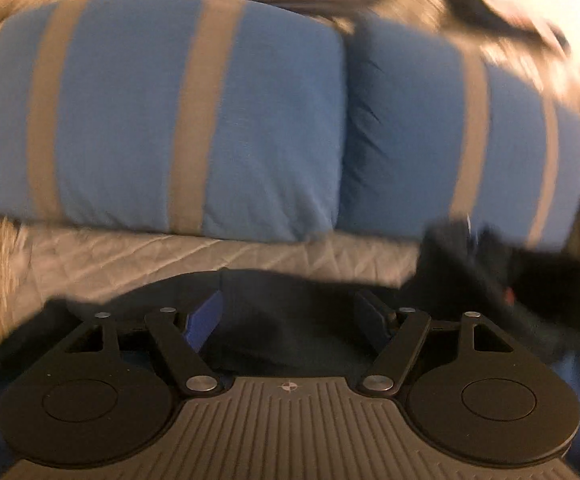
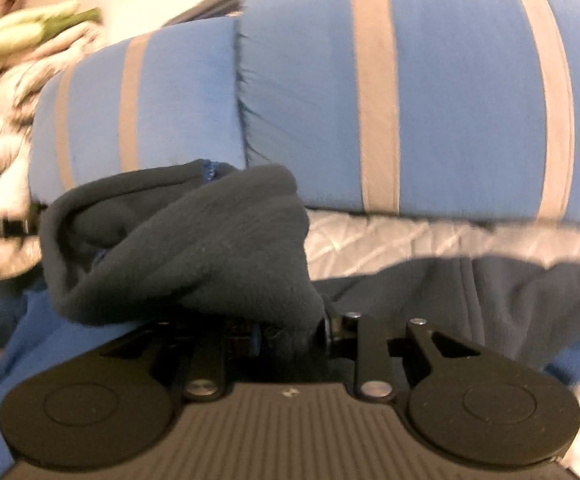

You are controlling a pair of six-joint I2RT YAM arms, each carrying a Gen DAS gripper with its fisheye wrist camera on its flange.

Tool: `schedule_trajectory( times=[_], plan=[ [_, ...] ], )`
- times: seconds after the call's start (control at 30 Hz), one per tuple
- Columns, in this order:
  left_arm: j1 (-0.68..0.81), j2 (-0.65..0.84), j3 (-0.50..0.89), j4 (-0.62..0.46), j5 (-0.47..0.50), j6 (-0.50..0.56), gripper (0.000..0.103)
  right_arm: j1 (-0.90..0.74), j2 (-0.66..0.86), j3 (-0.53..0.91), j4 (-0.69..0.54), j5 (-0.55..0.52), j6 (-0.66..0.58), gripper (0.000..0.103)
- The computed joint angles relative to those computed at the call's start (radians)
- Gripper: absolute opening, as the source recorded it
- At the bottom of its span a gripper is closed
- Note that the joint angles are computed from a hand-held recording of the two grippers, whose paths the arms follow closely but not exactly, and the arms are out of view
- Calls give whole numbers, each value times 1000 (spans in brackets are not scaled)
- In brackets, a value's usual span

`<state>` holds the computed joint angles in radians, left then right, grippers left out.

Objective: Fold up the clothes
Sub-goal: 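Grasp the hood rim with the right tool while the left tool holds the hood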

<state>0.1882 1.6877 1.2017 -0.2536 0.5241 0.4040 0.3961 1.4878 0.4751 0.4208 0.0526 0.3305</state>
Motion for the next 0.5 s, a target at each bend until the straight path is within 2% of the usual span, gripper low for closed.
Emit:
schedule_trajectory(
  times=[0.07, 0.17, 0.23, 0.33, 0.5],
  plan=[
    [-19, -21, -43, 11, -13, 139, 72, -7, 16, 13, -5, -13, 34, 28],
    [-39, -46, -89, -5, 19, 334, 72, 0, 25, 22, -11, -8, 36, 28],
    [-54, -33, -94, -16, 18, 401, 72, 0, 30, 24, -10, -5, 27, 28],
    [-75, -4, -90, -17, -10, 422, 72, 3, 26, 25, -16, 2, 11, 28],
    [-79, 68, -57, -23, 22, 426, 72, 15, 21, 34, -38, 25, -34, 28]
  ],
)
